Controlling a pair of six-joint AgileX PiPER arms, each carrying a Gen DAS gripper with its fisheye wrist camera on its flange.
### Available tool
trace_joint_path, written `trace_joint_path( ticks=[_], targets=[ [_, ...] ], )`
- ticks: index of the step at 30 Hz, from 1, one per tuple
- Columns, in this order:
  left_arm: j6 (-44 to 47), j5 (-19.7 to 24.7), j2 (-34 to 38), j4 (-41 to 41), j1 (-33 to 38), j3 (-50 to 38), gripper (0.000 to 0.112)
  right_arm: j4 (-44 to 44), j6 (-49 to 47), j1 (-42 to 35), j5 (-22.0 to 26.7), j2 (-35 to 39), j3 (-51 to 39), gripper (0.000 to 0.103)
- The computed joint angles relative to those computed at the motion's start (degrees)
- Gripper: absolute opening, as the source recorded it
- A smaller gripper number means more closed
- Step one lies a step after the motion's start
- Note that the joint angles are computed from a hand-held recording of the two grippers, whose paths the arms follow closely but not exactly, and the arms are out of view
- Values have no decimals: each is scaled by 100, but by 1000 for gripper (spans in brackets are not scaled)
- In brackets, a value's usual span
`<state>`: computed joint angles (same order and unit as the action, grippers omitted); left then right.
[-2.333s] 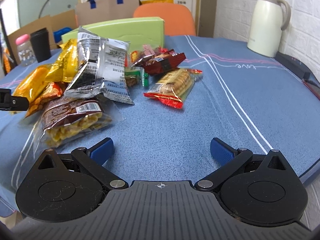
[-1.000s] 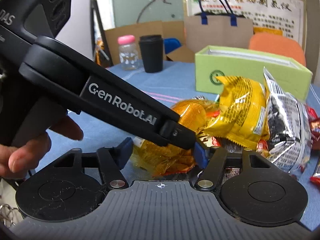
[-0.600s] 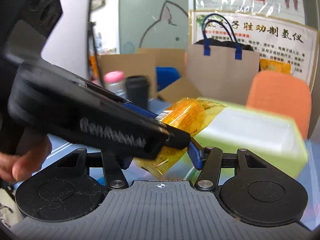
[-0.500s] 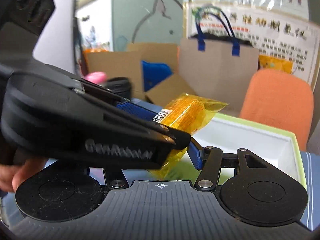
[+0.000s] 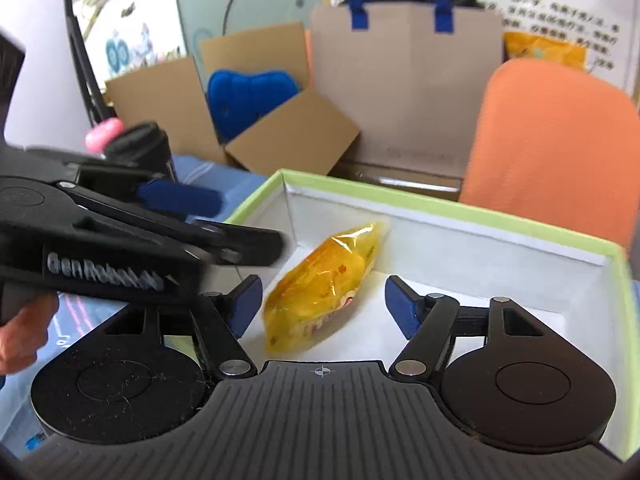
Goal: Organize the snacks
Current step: 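Lower the orange package into the green box and open the left gripper, then grasp the silver snack packet with the left gripper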
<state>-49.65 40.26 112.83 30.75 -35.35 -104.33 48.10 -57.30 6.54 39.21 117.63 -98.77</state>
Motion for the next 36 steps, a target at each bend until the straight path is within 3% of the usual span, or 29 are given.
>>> trace_joint_path(
  ticks=[2, 3, 10, 12, 14, 17, 19, 24, 29, 36],
  targets=[
    [-802, -68, -544, 550, -289, 736, 67, 638, -756, -204, -234, -725, 961, 74],
    [-1198, -102, -793, 822, -453, 1096, 67, 1019, -1175, -321, -278, -1123, 1475, 76],
    [-4139, 413, -1726, 2517, -2034, 2846, 68, 3202, -3699, -1195, -106, -3596, 4714, 84],
    [-5041, 512, -1828, 2856, -2464, 3253, 68, 3864, -4418, -1398, -283, -4350, 5775, 87],
    [-5757, 551, -1842, 3039, -2790, 3514, 68, 4186, -4742, -1843, -98, -4870, 6627, 87],
    [-6433, 374, -1787, 3192, -3124, 3637, 68, 4000, -4667, -2660, 510, -5200, 7395, 87],
    [-6275, 276, -1630, 3097, -3247, 3399, 68, 4000, -4780, -2936, 619, -5186, 7683, 87],
    [-5154, 639, -840, 2611, -3406, 2106, 68, 4252, -5325, -3213, 750, -4861, 7909, 87],
    [-4174, 1009, -96, 2077, -3361, 922, 68, 4638, -5786, -2993, 788, -4236, 7701, 87],
    [-3516, 1559, 484, 1712, -3294, 38, 68, 4720, -5982, -2796, 984, -3563, 7395, 86]
  ],
)
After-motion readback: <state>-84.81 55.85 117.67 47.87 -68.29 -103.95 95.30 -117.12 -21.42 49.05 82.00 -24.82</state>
